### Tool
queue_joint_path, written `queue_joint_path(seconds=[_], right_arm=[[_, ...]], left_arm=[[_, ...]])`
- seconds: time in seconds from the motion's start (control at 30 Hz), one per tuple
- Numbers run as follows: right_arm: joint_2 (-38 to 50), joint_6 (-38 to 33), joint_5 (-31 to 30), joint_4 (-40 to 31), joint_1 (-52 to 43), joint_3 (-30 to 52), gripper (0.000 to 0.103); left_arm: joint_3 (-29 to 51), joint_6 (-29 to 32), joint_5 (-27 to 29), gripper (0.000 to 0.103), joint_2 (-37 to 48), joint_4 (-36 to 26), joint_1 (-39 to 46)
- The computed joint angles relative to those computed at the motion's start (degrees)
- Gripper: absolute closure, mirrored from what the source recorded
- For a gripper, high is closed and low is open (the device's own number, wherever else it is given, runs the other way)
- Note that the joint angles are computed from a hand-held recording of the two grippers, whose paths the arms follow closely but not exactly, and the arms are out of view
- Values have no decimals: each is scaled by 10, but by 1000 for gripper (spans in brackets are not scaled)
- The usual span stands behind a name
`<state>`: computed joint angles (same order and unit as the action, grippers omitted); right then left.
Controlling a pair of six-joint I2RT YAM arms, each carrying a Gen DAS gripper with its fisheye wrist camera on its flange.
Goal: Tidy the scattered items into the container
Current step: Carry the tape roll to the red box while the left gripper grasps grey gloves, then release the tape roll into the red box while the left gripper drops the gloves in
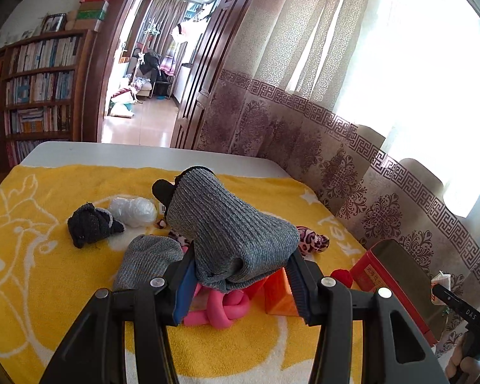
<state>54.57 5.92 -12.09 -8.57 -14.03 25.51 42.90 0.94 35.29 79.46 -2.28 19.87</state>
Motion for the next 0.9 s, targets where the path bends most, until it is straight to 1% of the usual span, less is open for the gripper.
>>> queue_joint_path(seconds=[0.07, 0.17, 0.3, 0.5, 0.6, 0.77, 0.9], right_arm=[[14, -4, 11, 5, -14, 0, 57], [23, -9, 36, 27, -5, -11, 55], [17, -16, 57, 44, 8, -25, 54], [-9, 4, 93, 76, -15, -47, 47], [-25, 9, 105, 88, -30, -54, 45], [-58, 18, 123, 108, -58, -69, 36], [-71, 24, 107, 118, -88, -72, 33]], left_arm=[[-6, 1, -7, 50, -12, -3, -19], [-13, -1, -18, 50, -26, -8, -49], [-10, -7, -27, 50, -36, -22, -92], [15, -22, -59, 50, -38, -35, -189], [41, -31, -80, 50, -19, -37, -251], [92, -45, -102, 50, 31, -33, -352], [140, -52, -115, 50, 79, -31, -418]])
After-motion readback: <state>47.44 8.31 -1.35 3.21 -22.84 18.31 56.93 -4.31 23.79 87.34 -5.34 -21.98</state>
